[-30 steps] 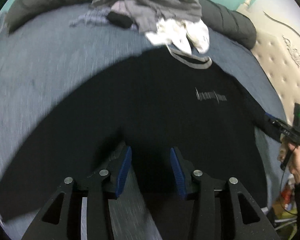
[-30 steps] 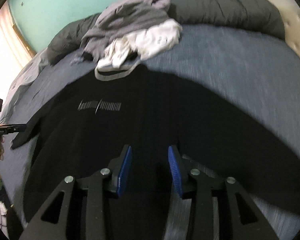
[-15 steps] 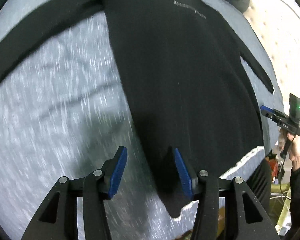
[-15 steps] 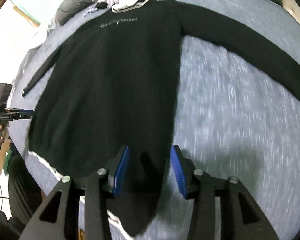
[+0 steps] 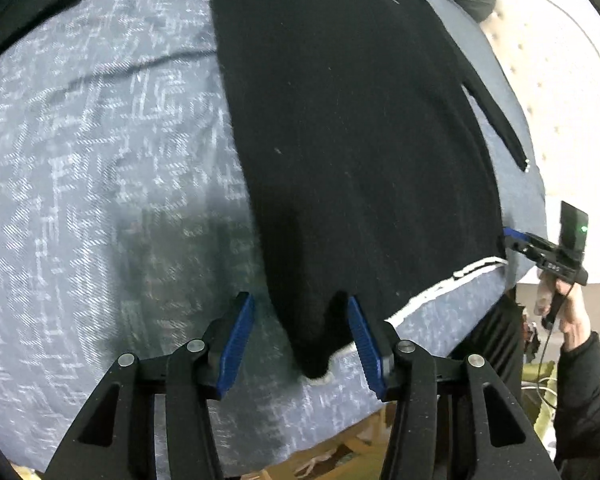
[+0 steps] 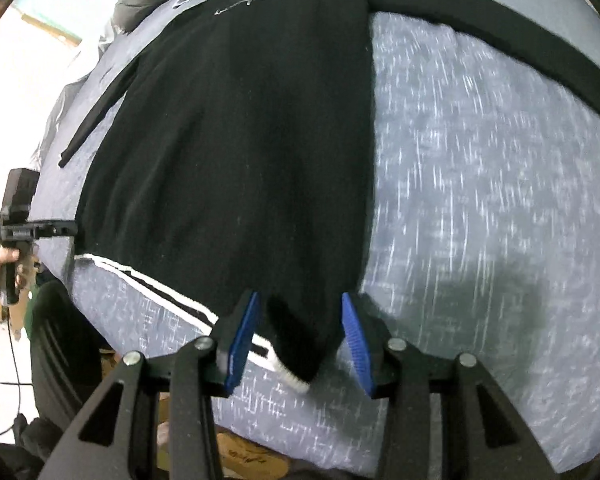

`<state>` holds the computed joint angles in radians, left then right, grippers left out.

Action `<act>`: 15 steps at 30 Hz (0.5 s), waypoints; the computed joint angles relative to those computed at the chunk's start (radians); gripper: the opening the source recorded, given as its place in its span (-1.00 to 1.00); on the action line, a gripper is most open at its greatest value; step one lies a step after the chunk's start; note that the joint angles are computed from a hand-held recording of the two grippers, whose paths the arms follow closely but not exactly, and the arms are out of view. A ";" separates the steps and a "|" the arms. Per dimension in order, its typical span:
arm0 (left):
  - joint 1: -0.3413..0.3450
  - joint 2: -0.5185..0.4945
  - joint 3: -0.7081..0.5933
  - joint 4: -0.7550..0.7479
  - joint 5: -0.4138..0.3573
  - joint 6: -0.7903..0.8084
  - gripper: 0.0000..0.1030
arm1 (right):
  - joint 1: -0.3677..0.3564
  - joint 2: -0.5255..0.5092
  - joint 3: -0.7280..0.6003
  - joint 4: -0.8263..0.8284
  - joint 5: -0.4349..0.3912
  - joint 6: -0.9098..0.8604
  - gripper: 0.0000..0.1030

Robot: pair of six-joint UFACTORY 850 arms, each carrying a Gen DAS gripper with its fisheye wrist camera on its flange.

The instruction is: Fold clothes

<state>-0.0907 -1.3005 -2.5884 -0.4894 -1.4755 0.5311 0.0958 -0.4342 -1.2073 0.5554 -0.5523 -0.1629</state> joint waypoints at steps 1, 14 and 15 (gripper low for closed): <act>-0.001 0.024 0.045 -0.005 0.014 0.017 -0.29 | -0.002 -0.002 0.002 0.013 -0.004 0.001 -0.15; -0.001 0.176 0.277 -0.015 0.105 0.132 -0.87 | -0.014 0.073 0.076 0.166 0.027 -0.122 -0.89; 0.003 0.177 0.269 -0.021 0.095 0.135 -0.87 | -0.011 0.087 0.078 0.159 0.031 -0.126 -0.89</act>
